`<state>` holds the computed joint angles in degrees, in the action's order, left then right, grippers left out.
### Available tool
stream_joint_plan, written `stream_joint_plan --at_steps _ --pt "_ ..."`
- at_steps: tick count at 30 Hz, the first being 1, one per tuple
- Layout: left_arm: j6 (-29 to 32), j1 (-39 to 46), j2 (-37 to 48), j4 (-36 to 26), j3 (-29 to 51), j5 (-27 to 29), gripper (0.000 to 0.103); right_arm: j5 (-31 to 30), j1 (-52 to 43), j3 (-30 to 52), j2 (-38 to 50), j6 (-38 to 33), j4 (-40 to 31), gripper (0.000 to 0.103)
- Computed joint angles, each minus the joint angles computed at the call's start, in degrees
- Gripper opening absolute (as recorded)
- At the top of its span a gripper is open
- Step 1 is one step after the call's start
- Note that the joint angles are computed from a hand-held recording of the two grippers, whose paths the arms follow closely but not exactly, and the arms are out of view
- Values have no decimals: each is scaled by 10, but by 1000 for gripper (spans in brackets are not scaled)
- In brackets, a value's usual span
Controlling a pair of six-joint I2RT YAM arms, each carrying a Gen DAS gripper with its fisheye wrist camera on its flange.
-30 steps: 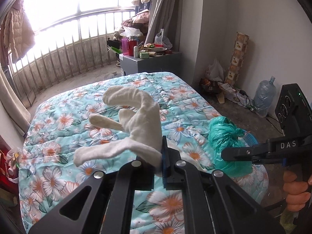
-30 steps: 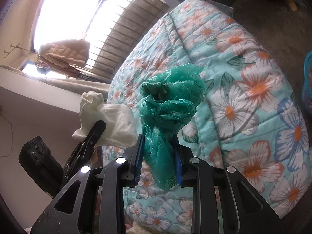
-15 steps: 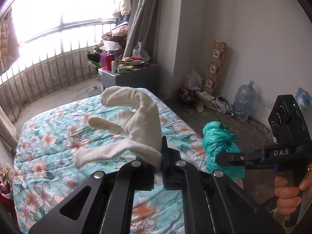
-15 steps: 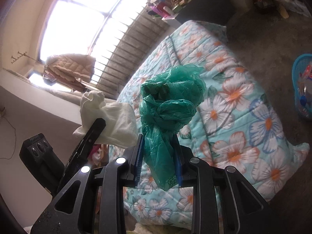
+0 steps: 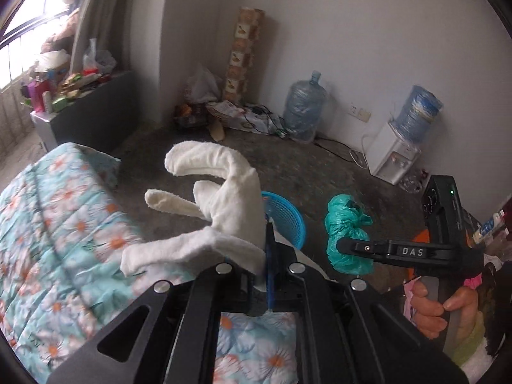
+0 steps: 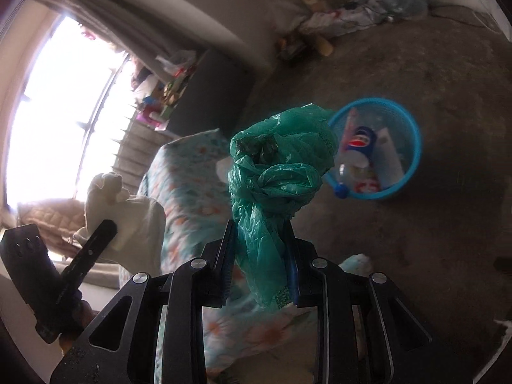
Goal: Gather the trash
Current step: 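Carry the glove and green bag in both tools over the wastebasket, then open both tools to drop the glove and bag into the basket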
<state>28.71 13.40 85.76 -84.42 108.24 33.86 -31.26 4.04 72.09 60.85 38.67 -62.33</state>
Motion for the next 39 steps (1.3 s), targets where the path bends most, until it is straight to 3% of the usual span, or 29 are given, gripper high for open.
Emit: stream_joint_plan --at_steps 5,11,13,15,18,22,29,35,39 --pt "-80 -153 73 83 -18 -73 5 -34 -71 -80 49 -39 54 26" --pt "-120 -228 208 122 49 -89 6 -69 -126 -109 170 -72 160 33" --pt "-126 -233 260 118 85 -76 16 -83 -147 -126 230 -77 218 63" --pt "-149 -247 311 125 112 -80 44 -98 -161 -151 297 -64 294 67" --pt "-179 -263 348 143 114 -77 46 -65 -179 -153 364 -55 289 67" --pt "-193 -254 333 166 84 -37 47 -81 -205 -221 309 -33 330 67" --pt "-190 -225 256 184 46 -31 51 -63 -216 -250 209 -46 289 68" --pt "-159 -165 149 149 31 -7 67 -33 -175 -219 98 -57 212 68" --pt "-122 -95 64 108 22 21 82 17 -100 -159 12 -57 144 75"
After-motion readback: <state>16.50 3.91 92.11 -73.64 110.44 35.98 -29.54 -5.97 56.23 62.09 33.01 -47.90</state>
